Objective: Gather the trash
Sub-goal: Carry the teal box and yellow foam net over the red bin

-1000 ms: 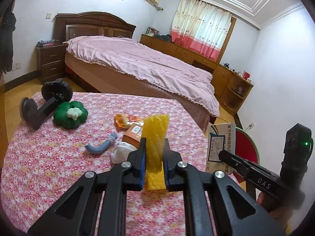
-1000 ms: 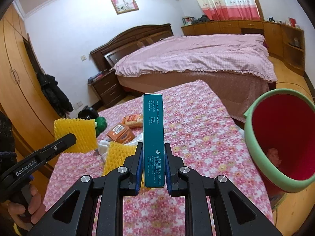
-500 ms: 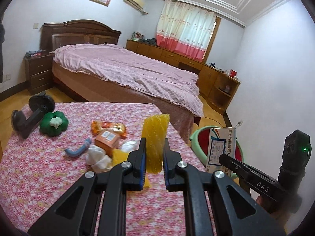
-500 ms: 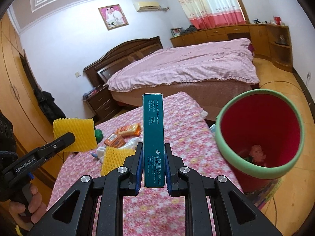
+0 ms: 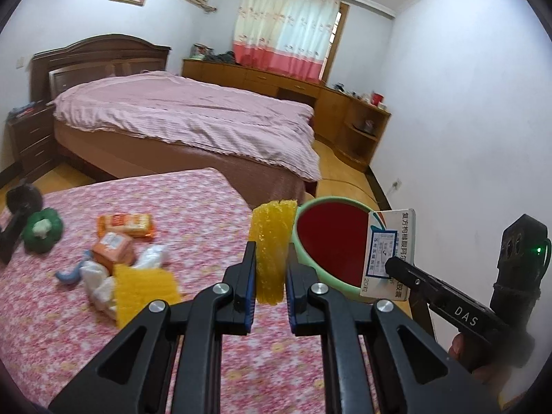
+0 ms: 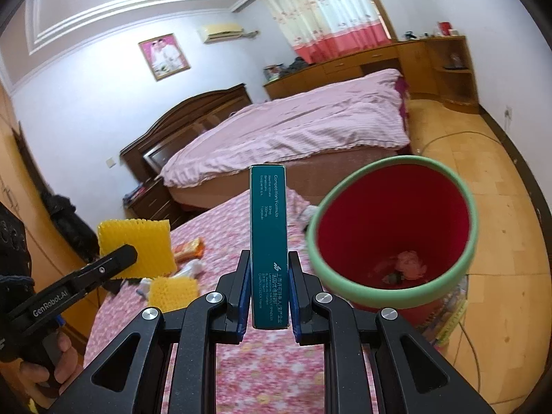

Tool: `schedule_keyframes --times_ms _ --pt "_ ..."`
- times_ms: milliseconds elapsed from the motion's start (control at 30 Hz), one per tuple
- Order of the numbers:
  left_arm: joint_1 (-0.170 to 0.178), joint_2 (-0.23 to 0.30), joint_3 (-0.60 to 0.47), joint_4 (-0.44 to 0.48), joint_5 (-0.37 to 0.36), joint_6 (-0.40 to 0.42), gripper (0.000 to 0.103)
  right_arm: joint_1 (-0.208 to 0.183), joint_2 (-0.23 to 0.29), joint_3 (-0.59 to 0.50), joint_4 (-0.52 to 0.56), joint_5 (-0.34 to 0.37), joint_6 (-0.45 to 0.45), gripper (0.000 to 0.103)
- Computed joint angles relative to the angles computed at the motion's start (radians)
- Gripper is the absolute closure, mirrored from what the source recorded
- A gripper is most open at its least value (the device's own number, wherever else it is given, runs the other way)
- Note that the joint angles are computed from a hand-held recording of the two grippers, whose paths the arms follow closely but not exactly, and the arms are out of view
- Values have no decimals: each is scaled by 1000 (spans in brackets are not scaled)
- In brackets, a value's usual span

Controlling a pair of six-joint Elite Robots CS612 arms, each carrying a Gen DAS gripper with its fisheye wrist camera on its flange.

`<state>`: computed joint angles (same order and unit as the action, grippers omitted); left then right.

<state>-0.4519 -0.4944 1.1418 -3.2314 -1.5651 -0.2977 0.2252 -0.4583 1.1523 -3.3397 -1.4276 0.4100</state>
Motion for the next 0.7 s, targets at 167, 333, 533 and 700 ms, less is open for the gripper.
schedule_keyframes --times_ms 167,333,533,700 --pt "-9 37 -83 75 -41 35 90 -16 -4 18 -8 -21 42 84" --pt "-17 80 -176 142 -78 59 90 -32 -2 23 -3 -42 78 84" --pt "-23 149 -311 232 -124 75 90 -51 11 10 29 -55 119 84" --pt "-28 211 -428 313 -159 71 90 -64 24 -4 67 -60 142 84"
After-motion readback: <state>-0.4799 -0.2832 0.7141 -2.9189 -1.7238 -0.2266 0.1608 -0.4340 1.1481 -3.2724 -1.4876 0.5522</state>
